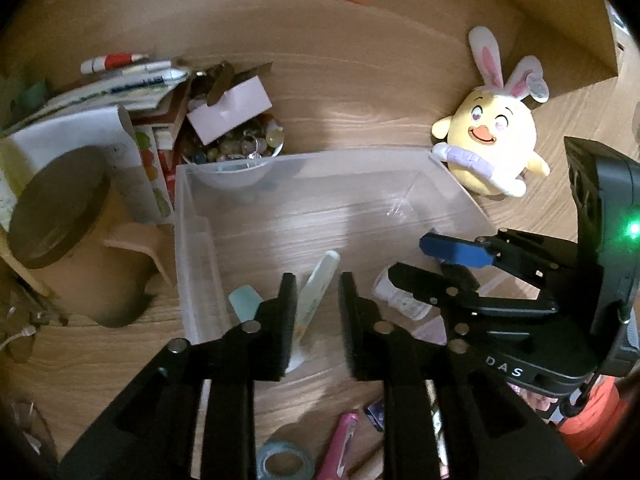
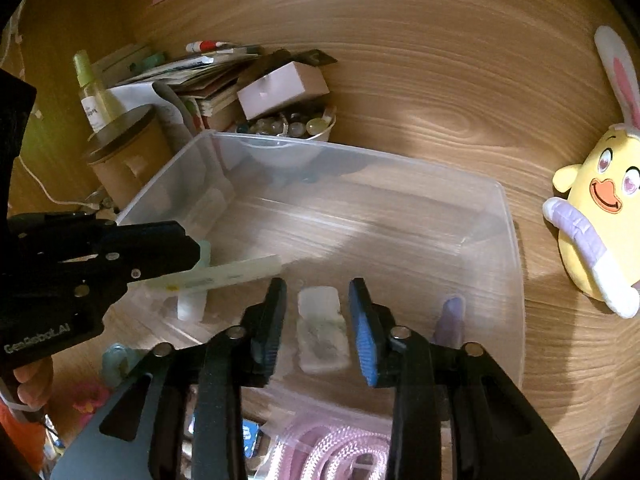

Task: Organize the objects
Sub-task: 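Place the white tube and pill bottle into the clear box, opening both tools, then grasp the blue tape roll with the left tool while the right tool grasps the bagged pink rope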

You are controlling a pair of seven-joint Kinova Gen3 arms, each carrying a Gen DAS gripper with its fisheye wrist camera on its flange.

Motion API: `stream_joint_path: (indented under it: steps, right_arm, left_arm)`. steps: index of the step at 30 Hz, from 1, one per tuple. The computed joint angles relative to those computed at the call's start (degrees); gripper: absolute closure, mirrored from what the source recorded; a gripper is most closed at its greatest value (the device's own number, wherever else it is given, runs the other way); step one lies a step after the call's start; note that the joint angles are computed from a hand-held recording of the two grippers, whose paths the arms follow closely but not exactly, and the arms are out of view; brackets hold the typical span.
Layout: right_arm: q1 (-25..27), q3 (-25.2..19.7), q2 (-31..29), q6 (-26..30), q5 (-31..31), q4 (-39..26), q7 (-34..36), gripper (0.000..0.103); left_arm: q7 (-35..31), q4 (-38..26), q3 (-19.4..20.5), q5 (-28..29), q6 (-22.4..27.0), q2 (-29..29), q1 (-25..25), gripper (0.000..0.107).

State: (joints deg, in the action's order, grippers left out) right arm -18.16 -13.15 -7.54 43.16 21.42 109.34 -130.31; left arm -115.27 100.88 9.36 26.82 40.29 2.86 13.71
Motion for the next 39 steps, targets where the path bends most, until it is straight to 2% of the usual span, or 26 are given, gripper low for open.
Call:
stream_joint_path:
  steps: [2,3,5,6,8,11,13,15,19,26,33,35,39]
  right_arm:
    - [0.17,-0.96,-0.73,0.55,0.95,0.07,-0.94,0.063]
    - [-0.29,-0.60,-1.17,0.99,0.38,-0.06,-0.29,0.060]
    - [-0.17,-1.35,-2.31,1.33,0.96,0.14,-0.89,0.056]
    - [-0.04,-1.77,-2.95,1.52,1.28,0.27,-1.33,0.054]
    - [0.35,-2.68,-4.28,2.01,1.91,0.48,-2.19,0.049]
    - [1.20,-4.56,-6.51,2.84,3.12,0.96,-3.90,0.039]
    - [1.87,-5.67,-8.35,3.14,3.69,1.55,-5.04,0.028]
    - [2.64,-6.57,-10.41,2.84,3.71,2.56,-5.81,0.022]
    - [4.27,-7.91,-14.10,3.79,2.21,4.08,-5.62,0.021]
    - [7.03,-7.67,-18.35,5.08,-3.75,7.85,-3.91,0.020]
    - [7.17,-5.22,-18.62,2.26,-11.92,12.94,-3.30,0.020]
    - [7.14,-5.11,-17.45,0.50,-13.44,13.77,-3.55,0.020]
    - [6.27,-3.95,-14.61,-2.67,-15.98,14.20,-3.27,0.020]
  left_arm:
    - [0.36,0.84,-0.07,-0.38,-0.77,-1.43,0.15,0.067]
    - [0.63,1.33,-0.13,-0.68,-1.31,-2.21,0.30,0.063]
    - [0.94,2.65,-0.36,-1.24,-2.72,-4.22,0.62,0.048]
    - [1.28,3.16,-0.49,-1.69,-3.25,-5.14,0.82,0.045]
    - [0.81,4.38,-1.18,-1.62,-3.90,-7.31,1.11,0.031]
    - [0.31,5.95,-2.45,-1.31,-4.33,-10.07,1.55,0.013]
    - [-0.26,7.16,-3.52,-0.75,-4.55,-11.87,1.82,0.009]
    - [-0.11,8.18,-4.22,-1.17,-4.36,-13.19,1.83,0.009]
    - [1.99,10.05,-4.45,-3.77,-3.35,-14.36,1.36,0.008]
    - [5.13,14.19,-3.58,-8.37,-3.20,-13.77,0.92,0.008]
    - [3.33,17.38,-5.14,-5.44,-2.91,-11.96,0.78,0.009]
    - [2.94,17.76,-4.97,-5.01,-3.18,-11.80,0.72,0.019]
    - [1.74,17.74,-5.06,-3.51,-2.90,-10.71,0.43,0.027]
